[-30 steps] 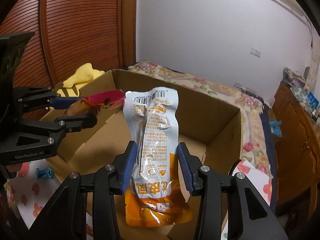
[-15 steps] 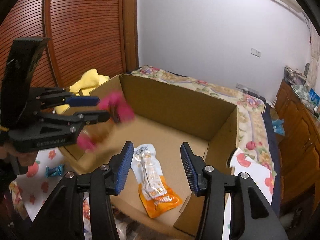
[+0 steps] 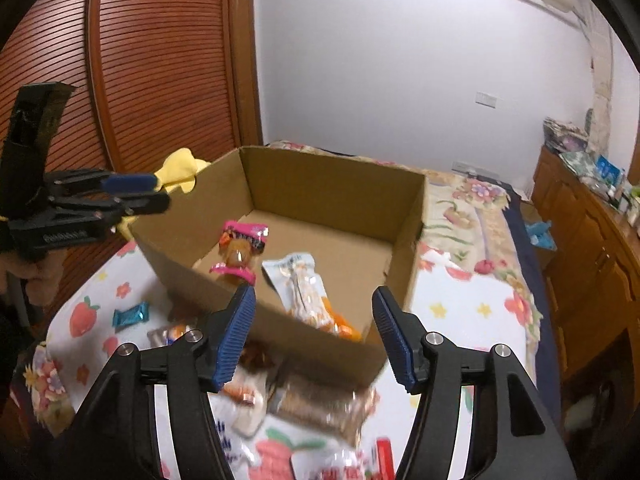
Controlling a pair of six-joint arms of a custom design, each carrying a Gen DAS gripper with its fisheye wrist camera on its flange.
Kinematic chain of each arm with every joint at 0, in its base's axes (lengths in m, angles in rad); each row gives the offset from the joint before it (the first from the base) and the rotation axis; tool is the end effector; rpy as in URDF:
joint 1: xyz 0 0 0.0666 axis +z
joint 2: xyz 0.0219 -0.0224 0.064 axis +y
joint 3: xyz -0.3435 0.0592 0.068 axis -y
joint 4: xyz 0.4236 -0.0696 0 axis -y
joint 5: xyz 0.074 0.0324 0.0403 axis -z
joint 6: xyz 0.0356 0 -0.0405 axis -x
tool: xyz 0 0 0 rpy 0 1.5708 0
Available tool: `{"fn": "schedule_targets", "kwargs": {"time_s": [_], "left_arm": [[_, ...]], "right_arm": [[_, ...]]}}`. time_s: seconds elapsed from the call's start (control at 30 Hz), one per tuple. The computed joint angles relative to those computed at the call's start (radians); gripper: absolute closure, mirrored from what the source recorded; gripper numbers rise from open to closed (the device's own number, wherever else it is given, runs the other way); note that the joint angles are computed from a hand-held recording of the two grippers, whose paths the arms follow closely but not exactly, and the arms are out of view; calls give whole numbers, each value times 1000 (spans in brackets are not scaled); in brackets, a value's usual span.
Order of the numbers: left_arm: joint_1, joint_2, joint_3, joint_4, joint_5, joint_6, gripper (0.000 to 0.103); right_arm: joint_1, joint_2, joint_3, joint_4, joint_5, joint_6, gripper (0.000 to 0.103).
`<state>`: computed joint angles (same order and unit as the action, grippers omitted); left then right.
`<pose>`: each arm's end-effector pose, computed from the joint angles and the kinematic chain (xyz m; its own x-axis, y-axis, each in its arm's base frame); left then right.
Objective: Organize snacks
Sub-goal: 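Grasp the blue candy with the left tool while the right tool approaches the white-red pouch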
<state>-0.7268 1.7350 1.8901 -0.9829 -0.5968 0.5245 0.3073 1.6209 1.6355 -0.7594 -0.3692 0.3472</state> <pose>0.4864 -0.4063 0.4475 -0.6093 -0.0125 -0.7928 -0.0458 0.9988 0.0195 0.5769 0.1962 0.4036 -0.4255 -0.4680 -0.7746 -0.7229 0.6907 -0.0202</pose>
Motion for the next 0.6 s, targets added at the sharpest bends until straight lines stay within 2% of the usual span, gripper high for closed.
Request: {"fn": "schedule_targets", "kwargs": {"time_s": [0.37,0.6], "left_arm": [[-87,-151,-229,35,-48,86,56],[-99,-195,-346,33,-35,157,55]], "right_arm": [[-52,-174,-247,37,12,-21,40],[-87,-211,-330,53,20,-38,40]]}}
